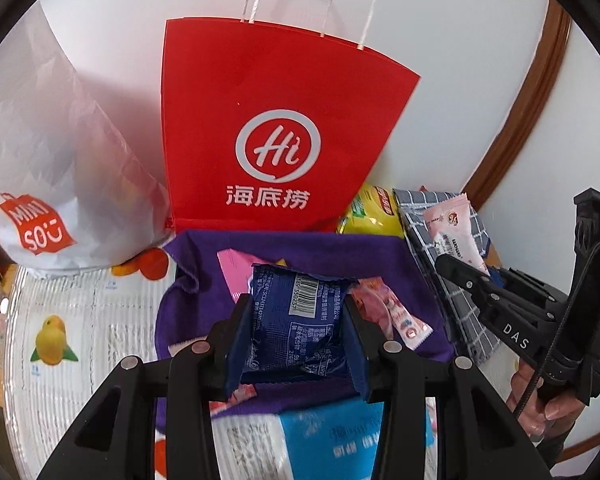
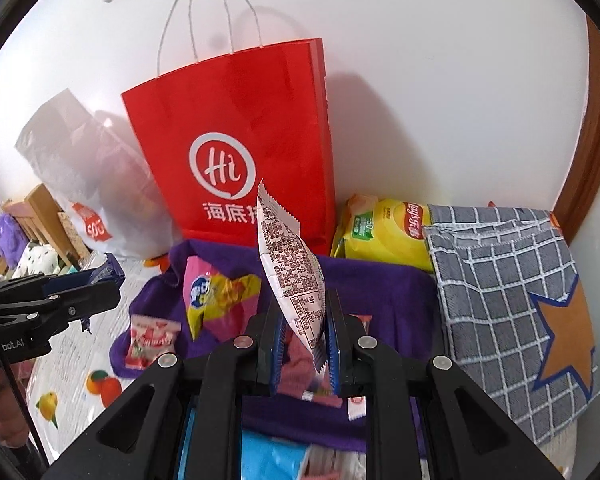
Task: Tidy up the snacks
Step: 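Lower both tools over the towel and open them to release the packets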
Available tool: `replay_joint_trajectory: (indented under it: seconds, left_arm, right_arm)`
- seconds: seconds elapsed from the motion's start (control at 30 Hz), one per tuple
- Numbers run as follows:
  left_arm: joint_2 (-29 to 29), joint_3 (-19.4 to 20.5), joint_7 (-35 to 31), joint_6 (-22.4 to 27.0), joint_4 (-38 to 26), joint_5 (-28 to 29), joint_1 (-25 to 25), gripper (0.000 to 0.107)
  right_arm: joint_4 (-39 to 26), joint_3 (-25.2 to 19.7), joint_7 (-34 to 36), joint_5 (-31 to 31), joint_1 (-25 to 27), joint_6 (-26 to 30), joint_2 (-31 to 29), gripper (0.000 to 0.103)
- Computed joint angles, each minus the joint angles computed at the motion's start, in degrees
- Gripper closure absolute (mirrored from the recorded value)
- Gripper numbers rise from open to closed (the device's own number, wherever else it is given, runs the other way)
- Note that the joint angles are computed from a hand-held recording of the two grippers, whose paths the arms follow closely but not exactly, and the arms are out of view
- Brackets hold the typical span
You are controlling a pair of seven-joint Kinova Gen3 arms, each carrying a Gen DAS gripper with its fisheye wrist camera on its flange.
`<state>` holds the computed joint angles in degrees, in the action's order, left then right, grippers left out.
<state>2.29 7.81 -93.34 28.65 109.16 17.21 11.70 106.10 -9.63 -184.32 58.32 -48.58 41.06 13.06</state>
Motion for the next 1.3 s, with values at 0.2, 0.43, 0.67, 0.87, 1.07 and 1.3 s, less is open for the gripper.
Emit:
replay_joint_trajectory:
  seconds: [0.2, 0.43, 0.67, 0.87, 1.07, 1.3]
  left_arm:
    - [3.9, 0.2, -0.4, -2.1, 0.4, -0.3, -1.3, 0.067]
    - [6.7, 0.3, -2.7, -1.7, 0.3, 2.2, -4.5, 0.067]
    - [8.0, 0.2, -2.0, -1.1, -0.1, 1.6, -4.8, 0.067]
    - [10.3, -0.8, 1.9, 1.3, -2.2, -3.0, -2.5, 0.067]
    - [12.1, -1.0, 6.5, 3.1, -3.8, -7.7, -0.8, 0.067]
    - [13.2, -0.4, 6.4, 4.8, -4.8, -8.8, -0.2, 0.067]
  right_arm:
    - [0.1, 1.5, 1.8, -1.7, 2.6, -4.7, 3.3, 0.085]
    - [0.1, 4.8, 6.8, -6.6, 3.2, -6.7, 5.2, 0.085]
    - [-0.5, 6.7, 11.2, -11.7, 4.2, -8.3, 7.3, 0.085]
    - [-1.3, 7.4, 15.6, -14.6, 3.6, -8.8, 8.1, 0.085]
    - [-2.8, 9.0, 16.6, -15.4, 1.6, -6.4, 9.7, 0.085]
    - [-3.5, 8.3, 20.8, -18.8, 3.0, -7.3, 10.3, 0.083]
